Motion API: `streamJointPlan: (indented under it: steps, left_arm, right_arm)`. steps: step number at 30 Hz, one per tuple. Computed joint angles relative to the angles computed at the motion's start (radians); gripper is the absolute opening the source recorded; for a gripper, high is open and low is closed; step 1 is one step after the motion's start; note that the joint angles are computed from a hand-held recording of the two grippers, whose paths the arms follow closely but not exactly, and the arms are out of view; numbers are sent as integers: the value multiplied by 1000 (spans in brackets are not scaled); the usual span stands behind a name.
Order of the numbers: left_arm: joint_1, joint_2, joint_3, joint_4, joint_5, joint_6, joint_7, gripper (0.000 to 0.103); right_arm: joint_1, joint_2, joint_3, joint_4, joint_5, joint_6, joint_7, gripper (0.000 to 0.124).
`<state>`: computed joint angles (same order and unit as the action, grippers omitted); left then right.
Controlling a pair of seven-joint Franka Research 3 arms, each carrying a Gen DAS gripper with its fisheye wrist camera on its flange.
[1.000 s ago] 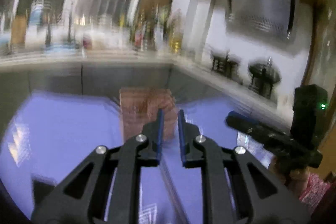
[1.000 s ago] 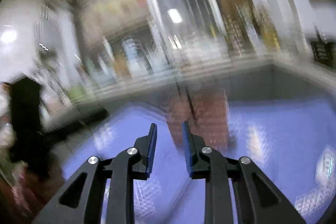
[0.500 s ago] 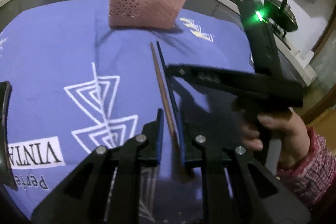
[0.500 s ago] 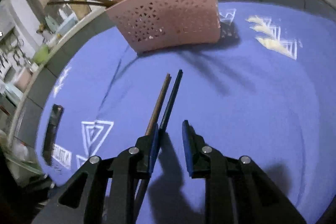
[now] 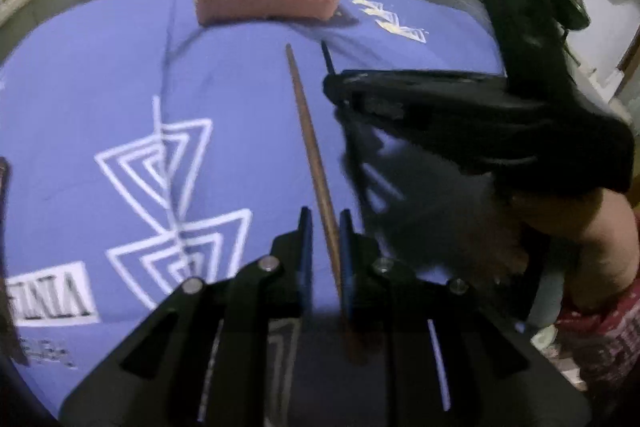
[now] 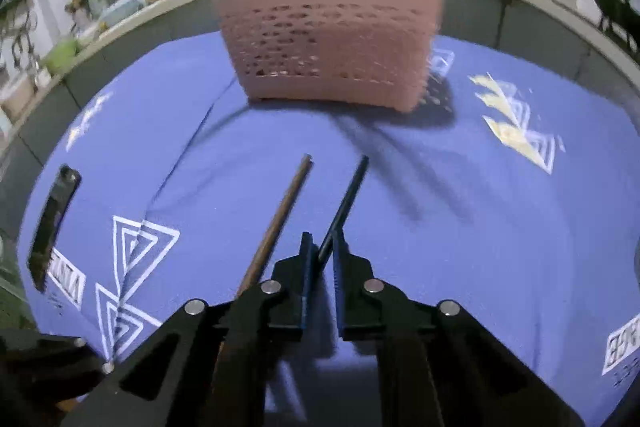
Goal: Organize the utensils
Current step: 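Close the left tool on a brown chopstick while the right tool grasps a black one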
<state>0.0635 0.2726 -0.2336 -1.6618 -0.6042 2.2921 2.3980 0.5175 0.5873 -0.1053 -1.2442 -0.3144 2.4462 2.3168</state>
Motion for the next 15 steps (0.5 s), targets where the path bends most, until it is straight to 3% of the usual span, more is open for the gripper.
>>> streamJointPlan:
  steps: [4, 10, 15]
  left_arm:
    - [-9, 20, -4, 23, 17, 15, -8, 14]
    - [-42, 94, -18, 123, 104, 40, -48, 14]
    - [-81, 219, -33, 312, 223, 8, -128, 13]
  right_arm:
    - [11, -176, -22, -290, -44, 133, 114, 5]
    - [-8, -387, 11, -591, -177, 200, 311, 5]
    - [-66, -403, 69, -605, -130, 201, 298, 5]
